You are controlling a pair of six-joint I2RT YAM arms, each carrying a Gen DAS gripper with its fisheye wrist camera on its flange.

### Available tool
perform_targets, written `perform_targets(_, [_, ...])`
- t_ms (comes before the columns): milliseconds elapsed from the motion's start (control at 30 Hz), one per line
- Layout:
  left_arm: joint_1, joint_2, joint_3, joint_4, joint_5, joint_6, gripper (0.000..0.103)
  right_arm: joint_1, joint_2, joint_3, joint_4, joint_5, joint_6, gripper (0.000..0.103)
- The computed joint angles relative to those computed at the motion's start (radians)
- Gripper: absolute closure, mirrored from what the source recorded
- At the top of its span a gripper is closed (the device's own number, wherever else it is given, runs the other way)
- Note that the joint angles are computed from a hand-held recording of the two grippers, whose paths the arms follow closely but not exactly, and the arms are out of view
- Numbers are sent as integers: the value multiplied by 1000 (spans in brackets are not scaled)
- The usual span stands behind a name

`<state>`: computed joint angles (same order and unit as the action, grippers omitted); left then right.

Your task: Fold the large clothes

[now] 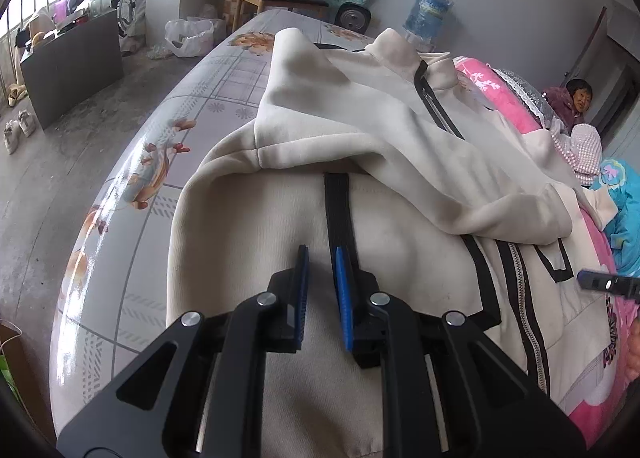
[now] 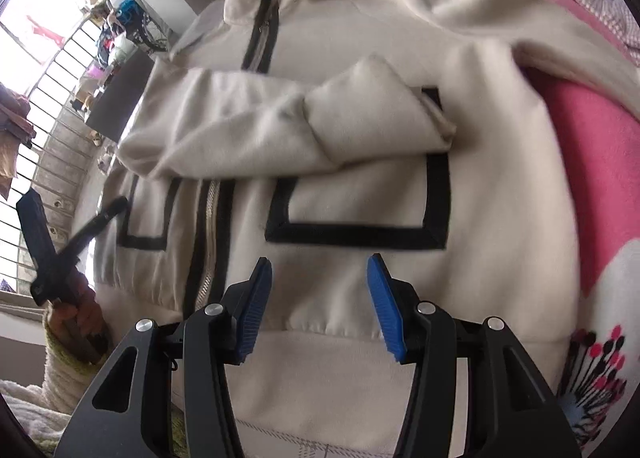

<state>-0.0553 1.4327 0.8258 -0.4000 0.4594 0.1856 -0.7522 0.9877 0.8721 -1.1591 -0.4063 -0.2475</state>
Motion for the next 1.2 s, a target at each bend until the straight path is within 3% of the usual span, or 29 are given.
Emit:
perform_targets(33, [4, -1, -1, -1, 4, 1, 89, 11, 25, 30, 39, 3, 22, 52])
perform_targets(133, [11, 3, 2, -3, 17, -5, 89, 71, 163, 97, 241, 73, 134, 22])
perform_targets(233, [15, 2, -2, 0, 25, -10, 89, 115, 397, 174, 348, 199, 194, 22])
perform_targets(300, [17, 2, -4, 3, 29, -12, 89, 106, 510, 219, 337, 170, 194, 38])
perform_targets(333, [19, 1, -5, 3, 31, -11, 89, 93, 523, 225, 318, 134, 190, 58])
perform_targets(367, [20, 1, -4, 2, 32, -11, 89, 83, 506, 209, 315, 92, 184, 71])
perform_targets(467, [26, 4, -2, -4, 42, -9, 89, 80, 357, 150, 275, 35, 125, 82])
perform_targets(567, [28, 4, 0, -7, 45, -5, 89, 41, 172, 93, 162, -67, 0, 85])
perform_targets(700, [35, 12, 10, -17, 57, -5, 89, -40, 14, 33, -36, -83, -192, 85])
perform_targets(733, [35, 11, 8, -16, 57, -7, 89, -118, -22, 9, -106, -72, -285, 85])
perform_targets(833, [33, 11, 7, -14, 56, -8, 89, -289, 1, -9, -200, -47, -398, 73])
perform_targets(900, [33, 11, 6, -13, 56, -8, 89, -456, 73, 22, -265, -123, -471, 64])
perform_targets(933, [33, 11, 6, -12, 56, -9, 89, -520, 113, 31, -274, -164, -488, 53])
perform_targets(967, [33, 11, 7, -12, 55, -9, 89, -560, 155, 44, -277, -204, -485, 46])
perform_targets(1067, [33, 9, 4, -9, 53, -8, 89, -579, 273, 66, -241, -269, -398, 45])
perform_targets(1200, [34, 10, 3, -6, 55, -8, 89, -492, 369, 44, -115, -275, -241, 45])
